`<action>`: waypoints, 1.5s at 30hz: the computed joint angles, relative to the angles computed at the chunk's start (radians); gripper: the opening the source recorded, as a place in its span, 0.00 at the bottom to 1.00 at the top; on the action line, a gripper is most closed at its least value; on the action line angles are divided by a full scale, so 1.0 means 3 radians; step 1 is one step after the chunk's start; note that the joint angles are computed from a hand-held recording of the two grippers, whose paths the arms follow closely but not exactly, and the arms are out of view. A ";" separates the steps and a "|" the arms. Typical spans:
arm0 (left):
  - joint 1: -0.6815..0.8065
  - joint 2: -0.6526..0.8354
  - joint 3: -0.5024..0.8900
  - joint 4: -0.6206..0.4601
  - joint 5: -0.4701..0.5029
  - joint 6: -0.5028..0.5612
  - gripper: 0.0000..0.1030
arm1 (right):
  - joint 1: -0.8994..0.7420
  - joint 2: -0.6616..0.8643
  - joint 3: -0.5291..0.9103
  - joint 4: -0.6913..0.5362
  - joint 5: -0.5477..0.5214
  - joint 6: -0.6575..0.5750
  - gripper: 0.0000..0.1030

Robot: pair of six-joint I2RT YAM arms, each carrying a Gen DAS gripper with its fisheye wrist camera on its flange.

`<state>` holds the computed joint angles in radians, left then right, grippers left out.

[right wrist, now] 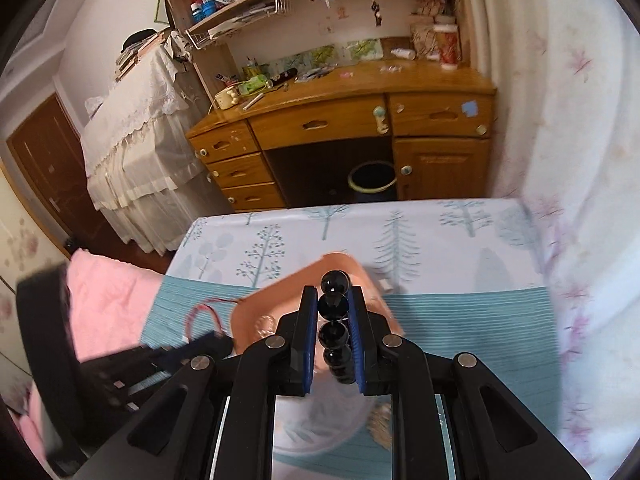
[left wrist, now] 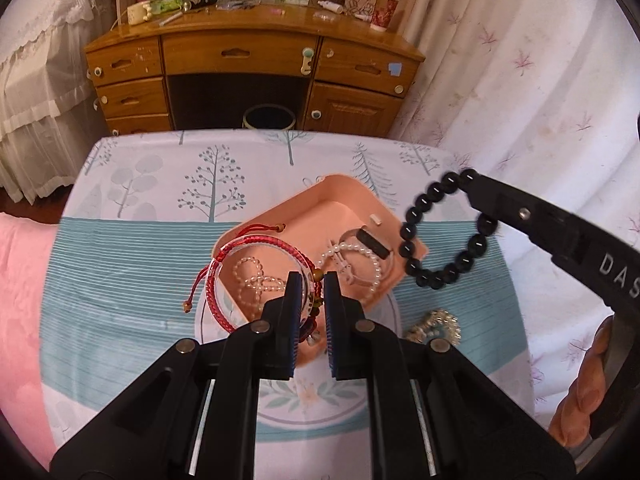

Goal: Organize jewelry
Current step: 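Carry the black bracelet into the tray with the right tool while the left carries the red one, then open both tools to release the bracelets inside the tray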

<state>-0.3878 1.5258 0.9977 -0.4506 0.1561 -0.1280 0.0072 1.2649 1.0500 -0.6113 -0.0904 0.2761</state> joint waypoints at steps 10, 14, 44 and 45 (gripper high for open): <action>0.0041 0.0678 0.0021 0.0456 0.0154 0.0030 0.08 | 0.0201 0.1040 0.0101 0.0807 -0.0180 0.0104 0.14; 0.0073 0.0814 0.0034 0.0540 0.0190 0.0066 0.09 | 0.0255 0.1407 0.0183 0.0949 -0.0178 0.0111 0.14; 0.0079 0.0681 -0.0060 0.0520 0.0104 0.0031 0.09 | -0.0142 0.1091 -0.0625 0.1189 -0.0222 -0.0255 0.37; 0.0074 0.0657 -0.0069 0.0487 0.0082 0.0038 0.09 | -0.0162 0.1045 -0.0667 0.1183 -0.0239 -0.0275 0.37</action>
